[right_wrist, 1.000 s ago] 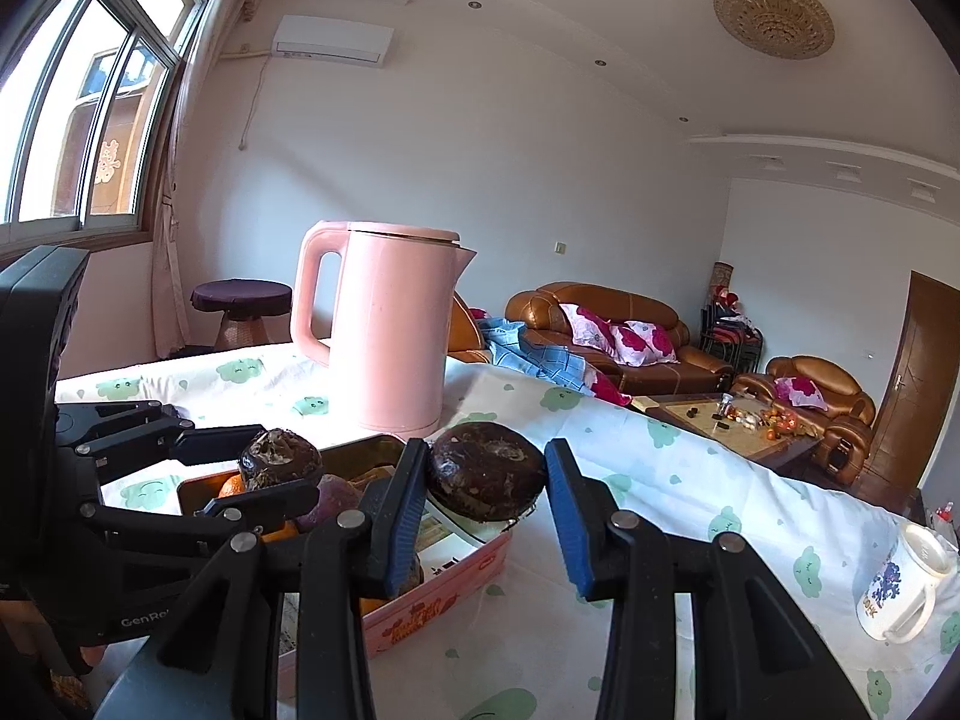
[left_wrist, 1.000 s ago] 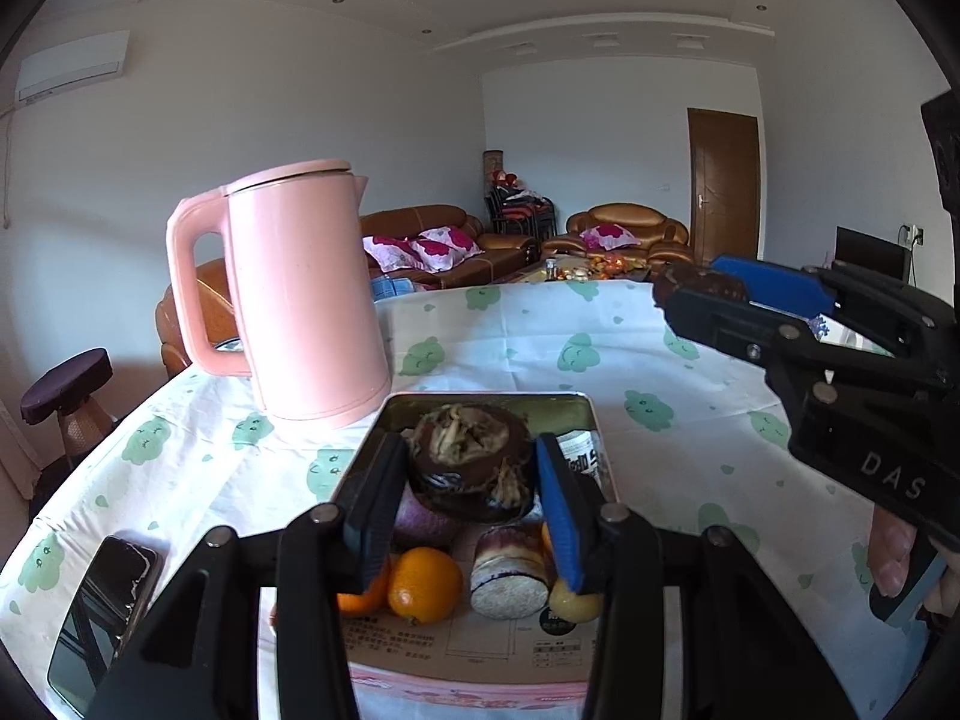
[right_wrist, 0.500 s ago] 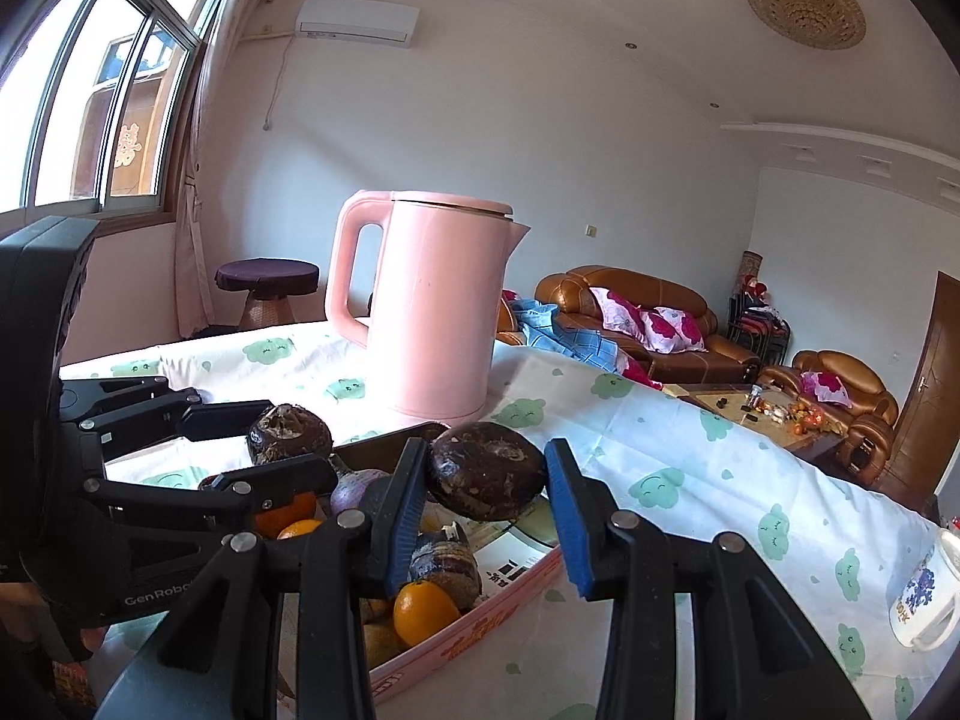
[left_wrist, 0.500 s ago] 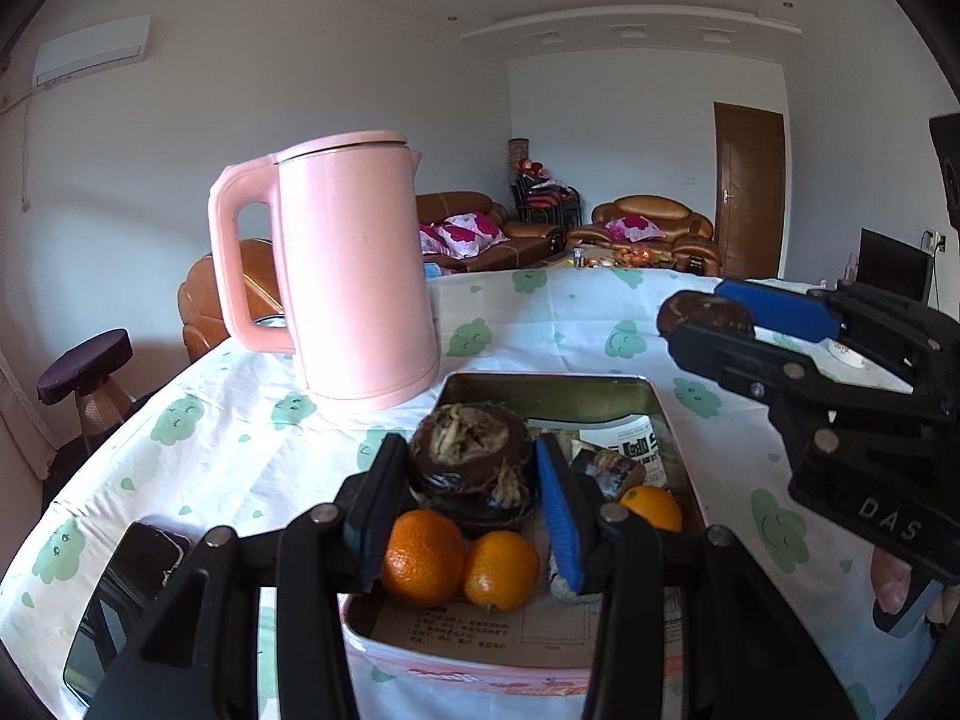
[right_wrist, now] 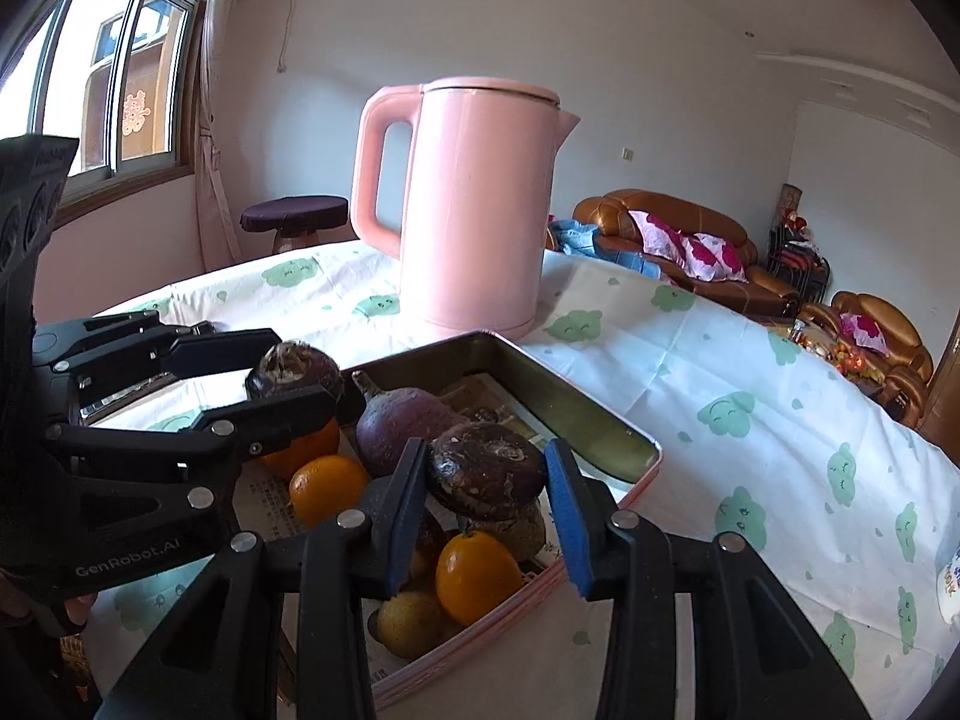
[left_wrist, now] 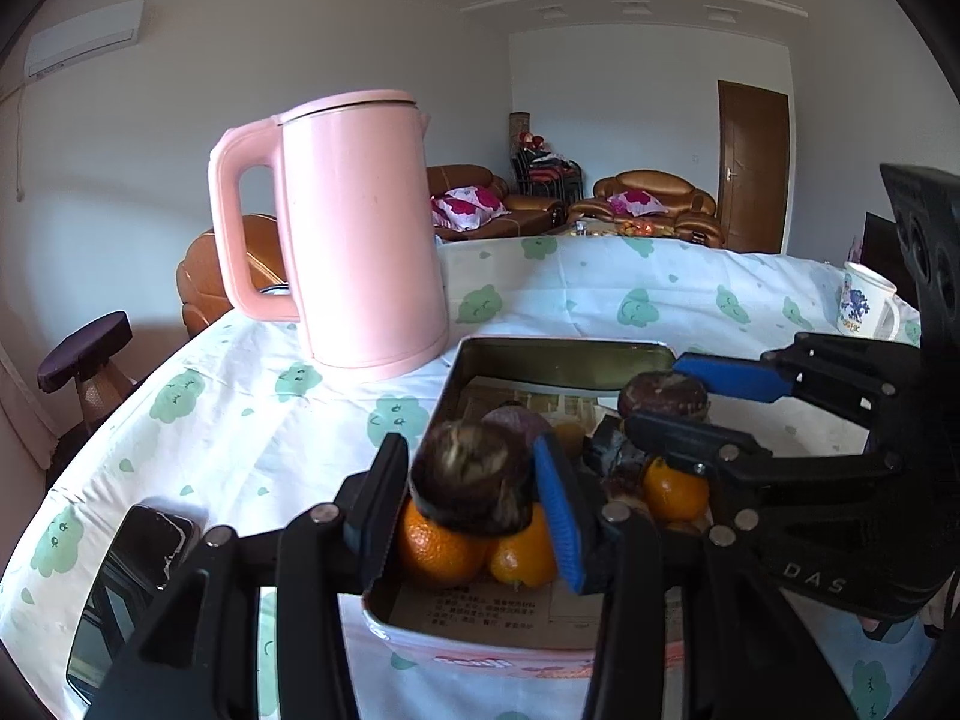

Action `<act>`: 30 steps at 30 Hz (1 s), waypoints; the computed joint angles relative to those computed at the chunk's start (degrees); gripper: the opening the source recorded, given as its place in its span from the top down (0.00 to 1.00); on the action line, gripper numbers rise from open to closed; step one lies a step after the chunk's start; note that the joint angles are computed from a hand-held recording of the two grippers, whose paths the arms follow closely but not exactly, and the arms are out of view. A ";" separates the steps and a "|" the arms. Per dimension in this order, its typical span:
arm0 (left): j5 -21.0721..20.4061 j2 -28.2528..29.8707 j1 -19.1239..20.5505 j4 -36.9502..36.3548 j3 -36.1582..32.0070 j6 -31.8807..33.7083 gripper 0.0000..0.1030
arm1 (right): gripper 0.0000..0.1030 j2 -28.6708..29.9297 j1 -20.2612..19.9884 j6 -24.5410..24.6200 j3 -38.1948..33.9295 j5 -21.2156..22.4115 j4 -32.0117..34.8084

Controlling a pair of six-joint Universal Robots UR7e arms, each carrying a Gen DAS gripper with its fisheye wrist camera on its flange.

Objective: Organize fruits

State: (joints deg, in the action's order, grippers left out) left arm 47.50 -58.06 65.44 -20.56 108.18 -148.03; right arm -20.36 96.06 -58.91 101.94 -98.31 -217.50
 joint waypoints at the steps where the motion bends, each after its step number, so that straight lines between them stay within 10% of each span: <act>1: -0.05 0.22 0.03 0.41 -0.29 -0.02 0.55 | 0.60 0.08 0.00 0.05 -0.23 -0.46 0.79; 16: 0.59 -3.69 -1.54 -4.85 4.55 1.53 0.31 | 0.47 -1.86 -0.56 2.45 2.20 0.11 1.01; 30: 0.31 -6.63 -4.83 -11.12 9.01 3.57 0.11 | 0.39 -6.75 -2.48 5.54 10.90 2.43 -13.76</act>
State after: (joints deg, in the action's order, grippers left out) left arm 47.80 -64.69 60.61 -31.67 117.19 -144.45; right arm -27.11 93.58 -53.37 112.84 -95.88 -231.27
